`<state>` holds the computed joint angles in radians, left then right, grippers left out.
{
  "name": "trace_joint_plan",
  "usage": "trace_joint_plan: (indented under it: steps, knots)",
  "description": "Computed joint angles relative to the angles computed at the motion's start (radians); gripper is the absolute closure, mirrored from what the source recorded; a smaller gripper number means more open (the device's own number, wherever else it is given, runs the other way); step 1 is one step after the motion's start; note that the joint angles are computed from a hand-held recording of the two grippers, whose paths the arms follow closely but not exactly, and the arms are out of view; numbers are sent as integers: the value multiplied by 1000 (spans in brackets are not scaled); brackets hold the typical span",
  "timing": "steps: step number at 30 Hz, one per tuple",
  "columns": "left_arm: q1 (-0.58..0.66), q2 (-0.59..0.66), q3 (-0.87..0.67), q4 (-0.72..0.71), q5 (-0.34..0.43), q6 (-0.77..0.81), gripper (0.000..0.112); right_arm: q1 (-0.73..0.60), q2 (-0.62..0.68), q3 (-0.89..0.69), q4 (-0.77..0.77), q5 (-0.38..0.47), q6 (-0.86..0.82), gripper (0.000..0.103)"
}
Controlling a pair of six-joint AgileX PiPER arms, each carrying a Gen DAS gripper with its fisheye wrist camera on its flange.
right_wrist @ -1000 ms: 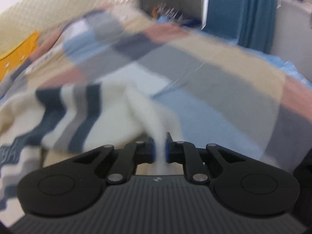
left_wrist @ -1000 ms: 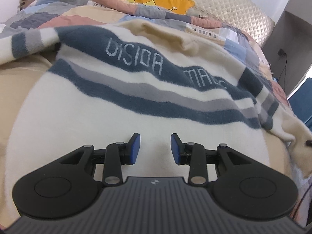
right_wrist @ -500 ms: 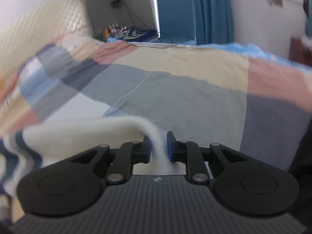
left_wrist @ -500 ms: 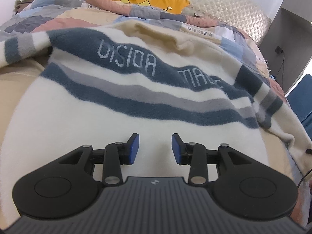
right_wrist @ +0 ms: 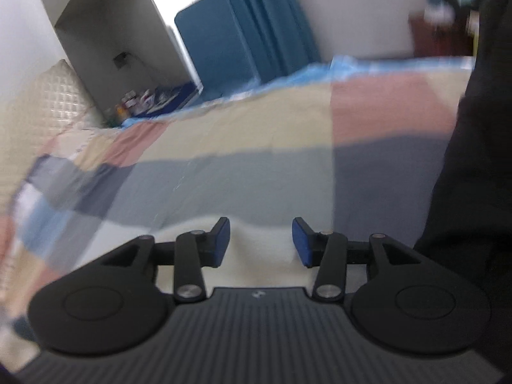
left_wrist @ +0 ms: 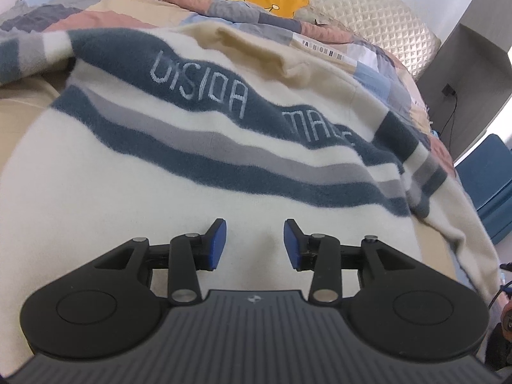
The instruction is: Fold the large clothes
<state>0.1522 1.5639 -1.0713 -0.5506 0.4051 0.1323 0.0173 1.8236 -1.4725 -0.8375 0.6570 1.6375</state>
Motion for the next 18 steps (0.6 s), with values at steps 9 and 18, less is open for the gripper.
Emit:
trace_joint_plan:
  steps: [9,18]
  knots:
    - [10,3,-5,-13,13,1,67,-104,-42,85,621,-217,-293,39]
    - [-10,9,-8,46,-3,-58,66,-31,-43,139,670,-259,-45,39]
